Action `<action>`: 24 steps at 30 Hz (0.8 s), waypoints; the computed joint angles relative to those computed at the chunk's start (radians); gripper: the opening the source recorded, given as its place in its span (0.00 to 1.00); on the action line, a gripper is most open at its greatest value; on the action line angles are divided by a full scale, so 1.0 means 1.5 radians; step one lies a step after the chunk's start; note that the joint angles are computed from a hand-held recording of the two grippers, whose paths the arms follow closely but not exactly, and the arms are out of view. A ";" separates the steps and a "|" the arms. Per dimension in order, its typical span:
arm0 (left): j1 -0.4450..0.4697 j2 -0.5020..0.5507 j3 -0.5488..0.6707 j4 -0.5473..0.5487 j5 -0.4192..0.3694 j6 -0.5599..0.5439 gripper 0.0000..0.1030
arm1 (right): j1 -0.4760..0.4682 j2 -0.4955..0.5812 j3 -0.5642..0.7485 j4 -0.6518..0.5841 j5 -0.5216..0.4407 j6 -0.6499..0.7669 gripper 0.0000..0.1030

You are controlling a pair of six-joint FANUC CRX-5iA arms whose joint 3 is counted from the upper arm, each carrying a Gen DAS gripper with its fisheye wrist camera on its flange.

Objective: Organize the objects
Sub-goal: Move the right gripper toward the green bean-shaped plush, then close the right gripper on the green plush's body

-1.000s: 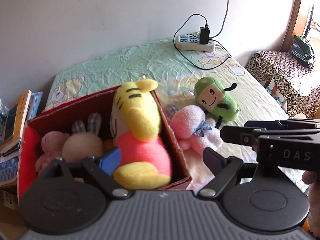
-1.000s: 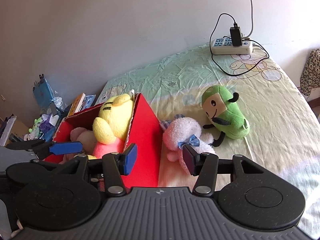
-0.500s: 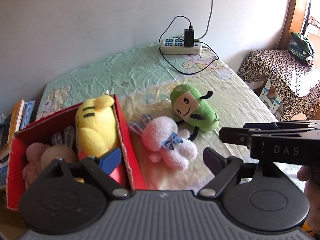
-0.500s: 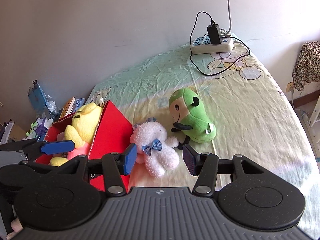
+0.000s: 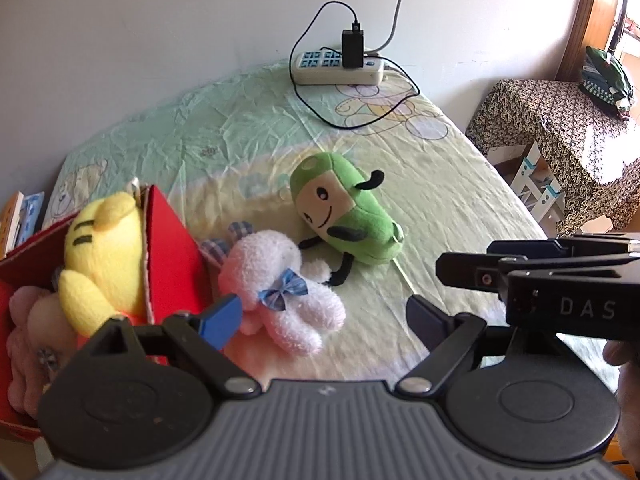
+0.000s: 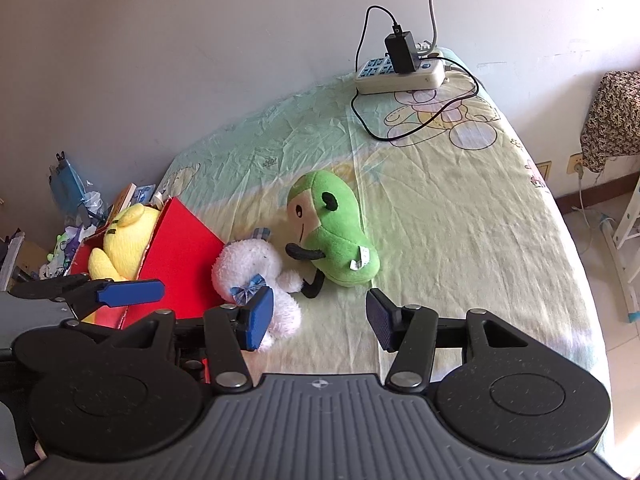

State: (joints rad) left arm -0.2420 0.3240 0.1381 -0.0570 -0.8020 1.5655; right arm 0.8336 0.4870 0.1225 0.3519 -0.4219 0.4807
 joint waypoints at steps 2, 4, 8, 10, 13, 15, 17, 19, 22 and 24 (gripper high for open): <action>-0.006 0.014 0.016 -0.008 -0.012 0.014 0.85 | -0.006 0.005 0.013 -0.037 -0.009 0.038 0.53; -0.011 0.028 0.031 -0.014 -0.022 0.025 0.85 | -0.015 0.012 0.031 -0.076 -0.021 0.080 0.53; -0.012 0.054 0.052 -0.012 -0.033 0.040 0.85 | -0.033 0.028 0.068 -0.156 -0.044 0.159 0.53; -0.011 0.068 0.059 -0.003 -0.032 0.042 0.85 | -0.043 0.037 0.087 -0.193 -0.054 0.195 0.53; -0.011 0.092 0.080 -0.002 -0.042 0.057 0.85 | -0.057 0.054 0.118 -0.240 -0.069 0.244 0.53; -0.010 0.104 0.089 0.000 -0.043 0.063 0.85 | -0.064 0.064 0.137 -0.262 -0.074 0.272 0.53; -0.007 0.111 0.089 0.012 -0.031 0.059 0.85 | -0.073 0.075 0.159 -0.288 -0.081 0.302 0.53; -0.006 0.117 0.092 0.013 -0.016 0.060 0.85 | -0.083 0.089 0.185 -0.318 -0.088 0.332 0.53; -0.005 0.128 0.100 0.017 0.007 0.060 0.85 | -0.097 0.111 0.229 -0.363 -0.104 0.375 0.54; -0.004 0.140 0.110 0.022 0.015 0.056 0.85 | -0.103 0.129 0.260 -0.379 -0.120 0.392 0.55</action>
State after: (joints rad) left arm -0.2472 0.5335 0.3034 -0.0234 -0.7799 1.6498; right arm 0.6786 0.6805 0.5126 -0.2173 -0.6018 1.0683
